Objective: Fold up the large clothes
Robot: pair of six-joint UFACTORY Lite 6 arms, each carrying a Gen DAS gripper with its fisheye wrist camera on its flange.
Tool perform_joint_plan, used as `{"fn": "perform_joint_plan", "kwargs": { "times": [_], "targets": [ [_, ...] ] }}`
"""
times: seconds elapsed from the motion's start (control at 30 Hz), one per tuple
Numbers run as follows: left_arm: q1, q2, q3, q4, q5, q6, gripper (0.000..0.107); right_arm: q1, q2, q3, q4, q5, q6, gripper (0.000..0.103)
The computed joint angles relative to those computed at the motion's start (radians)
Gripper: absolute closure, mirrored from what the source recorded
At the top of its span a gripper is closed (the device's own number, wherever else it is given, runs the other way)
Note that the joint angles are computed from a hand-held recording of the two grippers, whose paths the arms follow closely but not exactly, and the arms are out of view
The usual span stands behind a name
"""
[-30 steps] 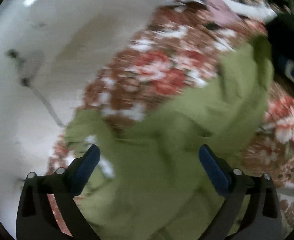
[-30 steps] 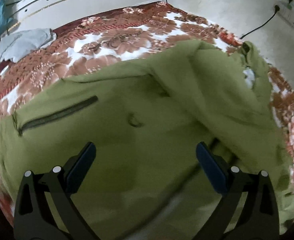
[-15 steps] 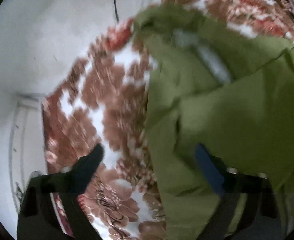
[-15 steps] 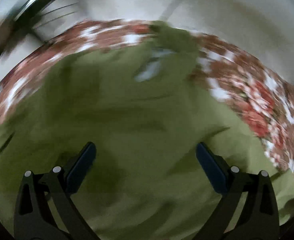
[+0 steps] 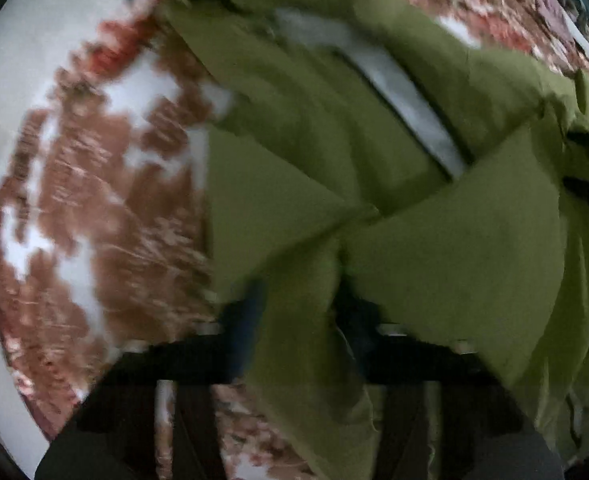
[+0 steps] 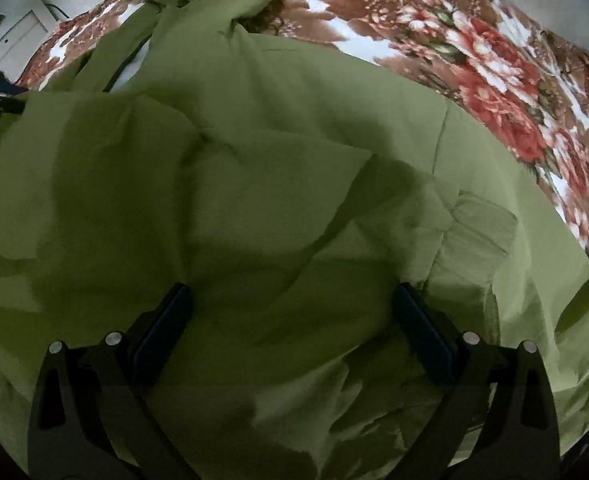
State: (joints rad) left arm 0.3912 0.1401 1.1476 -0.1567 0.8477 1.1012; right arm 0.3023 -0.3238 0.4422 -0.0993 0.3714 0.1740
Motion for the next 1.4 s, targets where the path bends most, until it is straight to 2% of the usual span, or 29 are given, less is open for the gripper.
{"fn": "perform_joint_plan", "kwargs": {
  "times": [0.1,0.37,0.57,0.73,0.87,0.93,0.97,1.0,1.07,1.13,1.17,1.27,1.33,1.4],
  "targets": [
    [-0.001,-0.015,-0.049,-0.018,-0.041,0.049,0.097,0.045,-0.038,-0.042,-0.117,-0.01,0.151,0.005],
    [0.17,-0.005,0.12,-0.104,0.012,-0.038,0.098,0.018,0.02,0.013,-0.054,0.01,0.061,0.005],
    [0.212,0.109,0.236,-0.005,-0.076,-0.189,0.1,0.002,0.015,0.008,-0.015,0.007,-0.003,0.005],
    [0.145,0.168,0.103,0.137,-0.293,-0.29,0.1,-0.002,-0.022,-0.03,-0.026,-0.02,0.006,0.005],
    [0.18,0.173,0.054,0.039,-0.345,-0.168,0.098,0.007,-0.042,-0.061,-0.079,-0.053,0.074,0.005],
    [0.202,0.153,0.062,-0.041,-0.305,-0.107,0.095,0.028,-0.053,-0.067,-0.144,-0.055,0.155,0.005],
    [0.231,0.128,0.082,-0.122,-0.244,-0.035,0.086,0.03,-0.061,-0.068,-0.148,-0.051,0.163,0.005],
    [0.246,0.103,0.084,-0.161,-0.224,0.001,0.056,0.034,-0.075,-0.066,-0.146,-0.036,0.172,0.005],
    [0.298,0.009,0.089,-0.281,-0.138,0.088,0.018,0.027,-0.111,-0.056,-0.055,0.002,0.092,0.005],
    [0.339,-0.071,0.091,-0.345,-0.034,0.12,0.017,0.027,-0.171,-0.033,0.031,0.072,0.041,0.005],
    [0.361,-0.143,0.07,-0.38,0.023,0.137,0.009,0.043,-0.216,-0.018,0.032,0.111,0.071,0.005],
    [0.391,-0.349,-0.05,-0.444,0.134,0.157,0.009,0.16,-0.293,0.049,-0.048,0.201,0.265,0.005],
    [0.389,-0.504,-0.185,-0.453,0.168,0.157,0.009,0.282,-0.271,0.097,-0.161,0.242,0.442,0.005],
    [0.361,-0.669,-0.353,-0.458,0.15,0.164,0.009,0.419,-0.213,0.128,-0.302,0.25,0.63,0.005]
  ]
}}
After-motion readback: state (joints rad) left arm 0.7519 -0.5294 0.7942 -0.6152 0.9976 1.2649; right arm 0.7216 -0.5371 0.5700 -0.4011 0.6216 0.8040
